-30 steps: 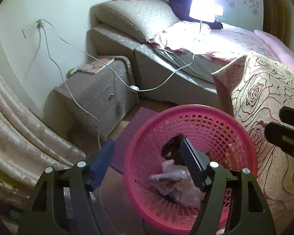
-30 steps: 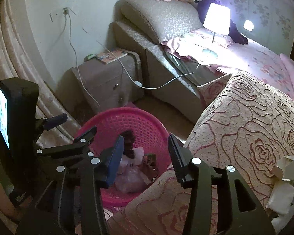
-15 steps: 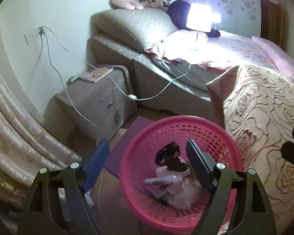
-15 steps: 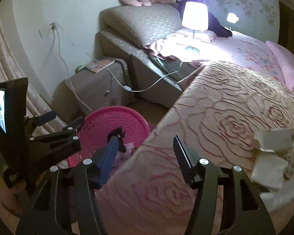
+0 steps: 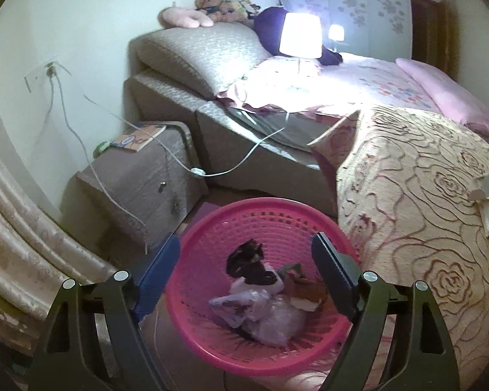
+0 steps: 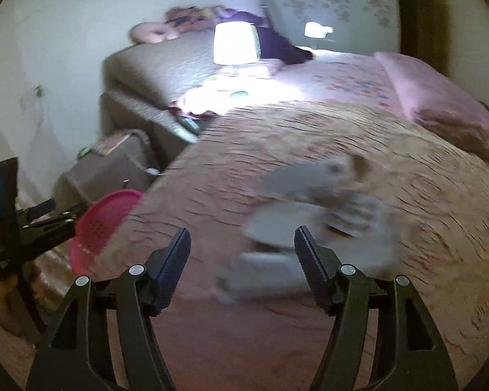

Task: Collect trash
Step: 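Move both open tools back to the trash on the bed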

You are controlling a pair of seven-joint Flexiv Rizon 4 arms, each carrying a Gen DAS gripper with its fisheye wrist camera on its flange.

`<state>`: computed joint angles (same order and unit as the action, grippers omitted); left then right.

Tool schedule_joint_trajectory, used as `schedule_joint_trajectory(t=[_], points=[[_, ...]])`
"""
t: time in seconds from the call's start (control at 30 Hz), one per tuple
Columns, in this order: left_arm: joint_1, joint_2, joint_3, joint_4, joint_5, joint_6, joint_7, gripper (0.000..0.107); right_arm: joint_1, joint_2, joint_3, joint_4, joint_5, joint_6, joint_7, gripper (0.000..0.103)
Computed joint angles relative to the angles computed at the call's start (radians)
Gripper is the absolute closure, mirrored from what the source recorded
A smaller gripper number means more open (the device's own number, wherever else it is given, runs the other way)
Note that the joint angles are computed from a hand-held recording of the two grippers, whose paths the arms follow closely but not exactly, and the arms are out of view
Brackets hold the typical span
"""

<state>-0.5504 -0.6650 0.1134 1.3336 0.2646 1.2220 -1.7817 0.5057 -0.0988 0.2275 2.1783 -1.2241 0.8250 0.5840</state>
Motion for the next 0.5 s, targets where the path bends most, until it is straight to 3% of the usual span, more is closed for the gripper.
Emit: schedule_joint_trajectory(t=[0.2,0.5], points=[[0.004,0.014,-0.047,0.031,-0.018,0.027,0.051,0.027,-0.002,0.067,0.034,0.092,0.063,-0.055,0.082,0.039],[-0.009,0.024,-0.109,0.069,-0.075,0.043,0.169,0.027,0.003,0.099,0.06,0.139,0.1,-0.105,0.11,0.039]])
